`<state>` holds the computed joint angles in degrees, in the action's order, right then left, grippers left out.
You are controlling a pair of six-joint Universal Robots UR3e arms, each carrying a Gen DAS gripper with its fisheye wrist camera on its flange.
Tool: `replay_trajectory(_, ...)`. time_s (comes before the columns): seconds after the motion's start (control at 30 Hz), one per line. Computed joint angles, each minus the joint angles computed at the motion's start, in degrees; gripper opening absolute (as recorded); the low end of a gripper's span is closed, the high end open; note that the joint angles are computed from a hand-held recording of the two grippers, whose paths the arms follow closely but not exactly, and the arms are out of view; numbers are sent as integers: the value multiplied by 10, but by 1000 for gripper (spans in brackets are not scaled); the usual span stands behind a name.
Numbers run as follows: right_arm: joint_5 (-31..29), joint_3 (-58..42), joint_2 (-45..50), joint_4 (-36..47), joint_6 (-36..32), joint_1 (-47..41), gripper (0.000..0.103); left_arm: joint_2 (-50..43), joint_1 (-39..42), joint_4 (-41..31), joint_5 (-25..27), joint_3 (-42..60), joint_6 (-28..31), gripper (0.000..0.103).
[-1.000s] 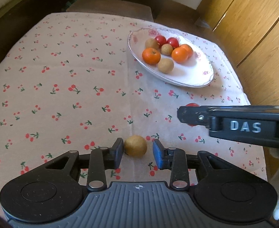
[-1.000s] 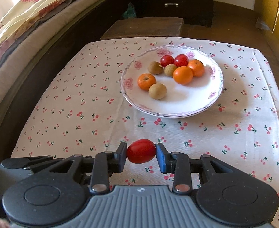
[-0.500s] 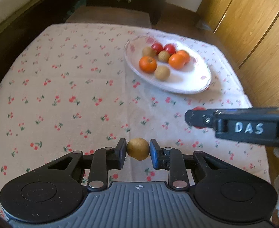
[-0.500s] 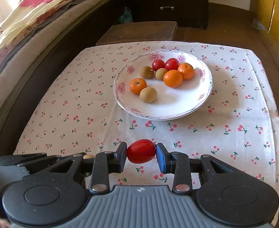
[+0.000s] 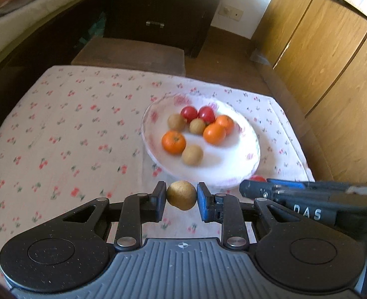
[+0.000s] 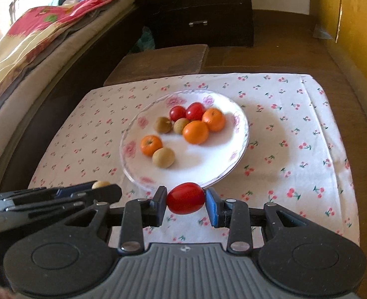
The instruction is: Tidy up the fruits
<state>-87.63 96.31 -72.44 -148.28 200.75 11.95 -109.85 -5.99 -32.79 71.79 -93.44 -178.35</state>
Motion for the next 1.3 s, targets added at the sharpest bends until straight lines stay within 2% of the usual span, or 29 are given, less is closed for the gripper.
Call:
replay_trajectory(0.47, 0, -64, 66, 5, -9, -20, 35, -117, -37, -21, 41, 138, -23, 33)
replay_trajectory(1.0, -19, -76, 73, -4, 9, -12, 35, -113, -39, -3, 50, 133, -29, 37)
replay_trajectory(1.13, -27, -66, 59, -7, 17, -7, 35, -100, -37, 6, 53, 117, -30, 42)
replay_trajectory(1.3, -40, -40, 27, -9, 29, 4, 35, -58, -29, 31, 53, 64, -32, 54)
